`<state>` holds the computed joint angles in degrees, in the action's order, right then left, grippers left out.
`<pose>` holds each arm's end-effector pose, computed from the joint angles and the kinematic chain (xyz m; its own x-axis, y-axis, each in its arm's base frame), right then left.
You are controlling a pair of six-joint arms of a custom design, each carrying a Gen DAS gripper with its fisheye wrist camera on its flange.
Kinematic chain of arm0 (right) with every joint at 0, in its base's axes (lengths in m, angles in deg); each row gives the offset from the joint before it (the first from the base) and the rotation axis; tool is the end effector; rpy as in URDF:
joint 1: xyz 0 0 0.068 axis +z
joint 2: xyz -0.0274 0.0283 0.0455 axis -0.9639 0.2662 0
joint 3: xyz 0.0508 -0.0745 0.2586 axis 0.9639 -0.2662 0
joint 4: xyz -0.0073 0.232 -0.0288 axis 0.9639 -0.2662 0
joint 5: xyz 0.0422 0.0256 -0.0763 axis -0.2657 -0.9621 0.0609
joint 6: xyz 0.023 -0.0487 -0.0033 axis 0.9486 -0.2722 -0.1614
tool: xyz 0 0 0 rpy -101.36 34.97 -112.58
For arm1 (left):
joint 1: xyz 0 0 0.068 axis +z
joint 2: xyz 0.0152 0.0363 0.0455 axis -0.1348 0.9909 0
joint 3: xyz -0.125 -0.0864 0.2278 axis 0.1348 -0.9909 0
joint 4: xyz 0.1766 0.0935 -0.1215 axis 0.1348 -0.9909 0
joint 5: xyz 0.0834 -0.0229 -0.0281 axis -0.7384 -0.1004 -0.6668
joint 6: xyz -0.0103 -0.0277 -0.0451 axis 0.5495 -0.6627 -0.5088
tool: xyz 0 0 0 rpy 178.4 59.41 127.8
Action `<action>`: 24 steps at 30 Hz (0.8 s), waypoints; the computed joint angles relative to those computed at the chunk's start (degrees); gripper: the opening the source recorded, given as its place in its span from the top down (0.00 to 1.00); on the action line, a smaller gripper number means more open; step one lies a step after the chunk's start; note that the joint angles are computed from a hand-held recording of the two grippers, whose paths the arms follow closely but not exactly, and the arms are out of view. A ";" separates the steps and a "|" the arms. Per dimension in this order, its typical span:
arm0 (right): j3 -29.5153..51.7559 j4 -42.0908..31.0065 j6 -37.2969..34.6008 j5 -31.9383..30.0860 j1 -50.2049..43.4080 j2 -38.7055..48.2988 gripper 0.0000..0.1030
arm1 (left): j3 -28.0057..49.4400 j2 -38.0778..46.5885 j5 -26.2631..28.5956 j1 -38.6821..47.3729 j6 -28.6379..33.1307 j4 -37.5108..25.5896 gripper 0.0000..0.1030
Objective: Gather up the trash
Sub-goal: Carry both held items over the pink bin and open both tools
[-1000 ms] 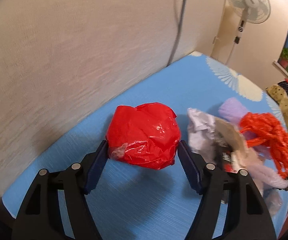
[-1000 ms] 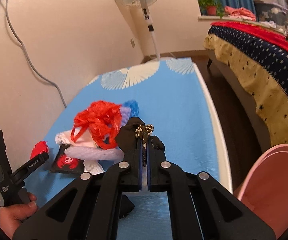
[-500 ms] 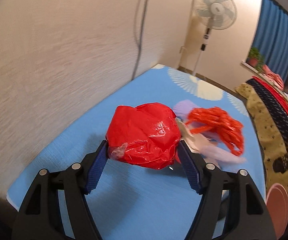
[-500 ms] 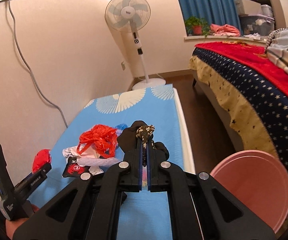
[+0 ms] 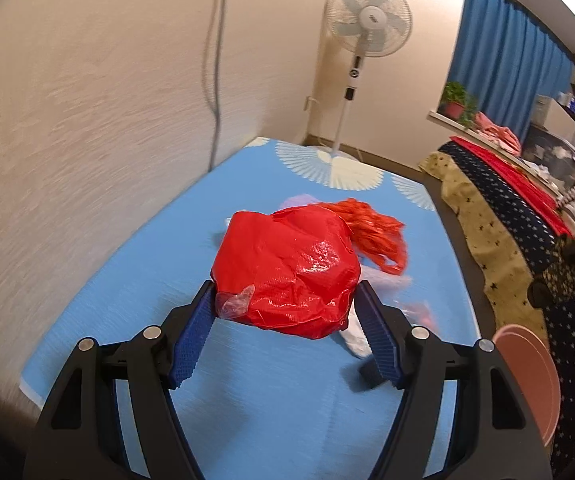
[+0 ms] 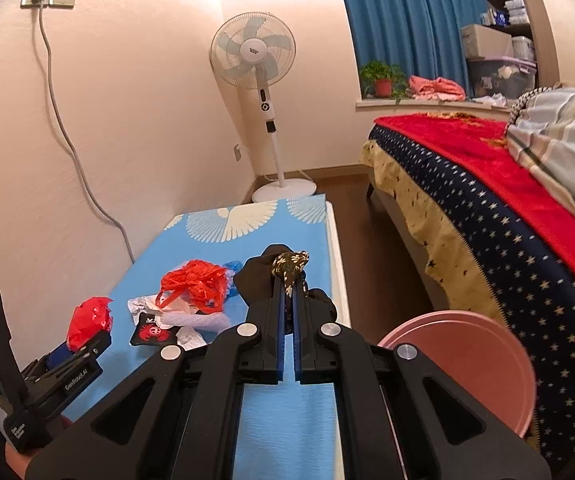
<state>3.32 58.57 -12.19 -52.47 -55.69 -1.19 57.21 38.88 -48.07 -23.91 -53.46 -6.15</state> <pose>0.2613 0.0716 0.3062 -0.3818 0.2901 -0.8775 0.3064 0.9355 0.1760 0.3484 -0.1002 0.2552 -0.6098 -0.0622 -0.7901 0.1265 0.9765 -0.1746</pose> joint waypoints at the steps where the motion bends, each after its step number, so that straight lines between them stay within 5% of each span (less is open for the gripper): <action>1: -0.14 -0.49 -0.01 0.49 0.19 -0.76 0.97 | -0.36 -0.43 0.08 -0.62 0.15 0.08 0.34; 13: -2.33 -7.35 0.90 7.21 0.24 -10.62 0.97 | -1.81 -2.74 0.58 -11.83 1.30 1.73 0.34; 24: -5.46 -17.28 5.05 7.81 -11.05 -21.37 0.97 | 2.86 1.46 -0.65 -25.07 -2.62 3.72 0.34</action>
<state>-2.14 41.29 -7.14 -44.66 -66.74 -22.56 60.07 40.34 -48.73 -48.98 -56.09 -2.43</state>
